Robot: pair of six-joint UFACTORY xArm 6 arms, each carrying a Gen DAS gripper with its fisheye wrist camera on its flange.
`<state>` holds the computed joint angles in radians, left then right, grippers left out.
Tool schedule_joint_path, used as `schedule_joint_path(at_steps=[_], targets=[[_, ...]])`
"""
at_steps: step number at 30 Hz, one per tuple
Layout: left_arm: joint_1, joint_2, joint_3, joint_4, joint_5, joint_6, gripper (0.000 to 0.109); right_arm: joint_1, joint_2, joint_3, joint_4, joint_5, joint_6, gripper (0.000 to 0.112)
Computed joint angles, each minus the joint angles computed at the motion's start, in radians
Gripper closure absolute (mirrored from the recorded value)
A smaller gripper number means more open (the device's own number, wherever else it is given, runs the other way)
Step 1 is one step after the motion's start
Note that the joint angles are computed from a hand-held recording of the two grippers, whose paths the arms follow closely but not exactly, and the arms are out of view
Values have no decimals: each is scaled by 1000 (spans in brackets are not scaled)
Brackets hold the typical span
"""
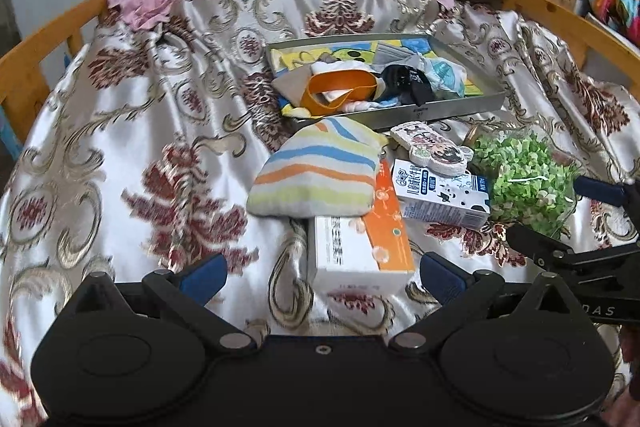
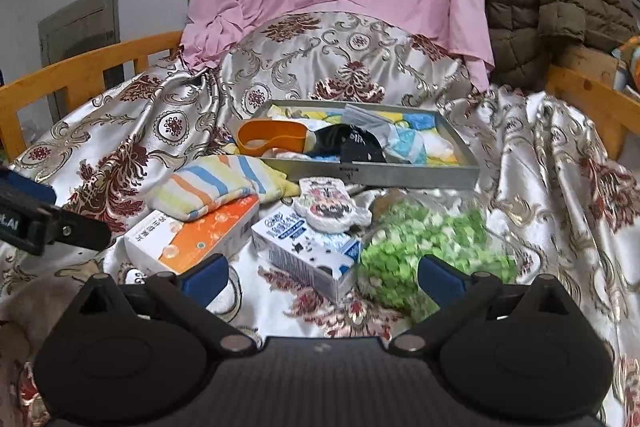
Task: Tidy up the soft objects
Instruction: 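Grasp the striped sock with the left tool while the right tool grasps the anime-printed packet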
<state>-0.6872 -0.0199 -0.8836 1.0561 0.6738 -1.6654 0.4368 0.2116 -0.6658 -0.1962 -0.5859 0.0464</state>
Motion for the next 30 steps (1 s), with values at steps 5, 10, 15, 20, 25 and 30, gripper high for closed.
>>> schedule_joint_path(at_steps=[5, 10, 15, 20, 25, 30], targets=[[46, 44, -37, 3, -37, 73, 6, 2, 72, -67, 12, -14, -63, 10], [100, 88, -77, 9, -63, 105, 6, -11, 141, -129, -13, -60, -71, 10], [145, 125, -117, 61, -96, 109, 6, -16, 204, -197, -36, -80, -95, 10], [210, 167, -137, 77, -230, 157, 6, -20, 253, -276, -84, -34, -109, 10], [259, 206, -147, 21, -344, 208, 6, -50, 291, -377, -250, 59, 3, 10], [286, 218, -144, -19, -376, 235, 6, -56, 329, -452, -316, 113, 28, 10]])
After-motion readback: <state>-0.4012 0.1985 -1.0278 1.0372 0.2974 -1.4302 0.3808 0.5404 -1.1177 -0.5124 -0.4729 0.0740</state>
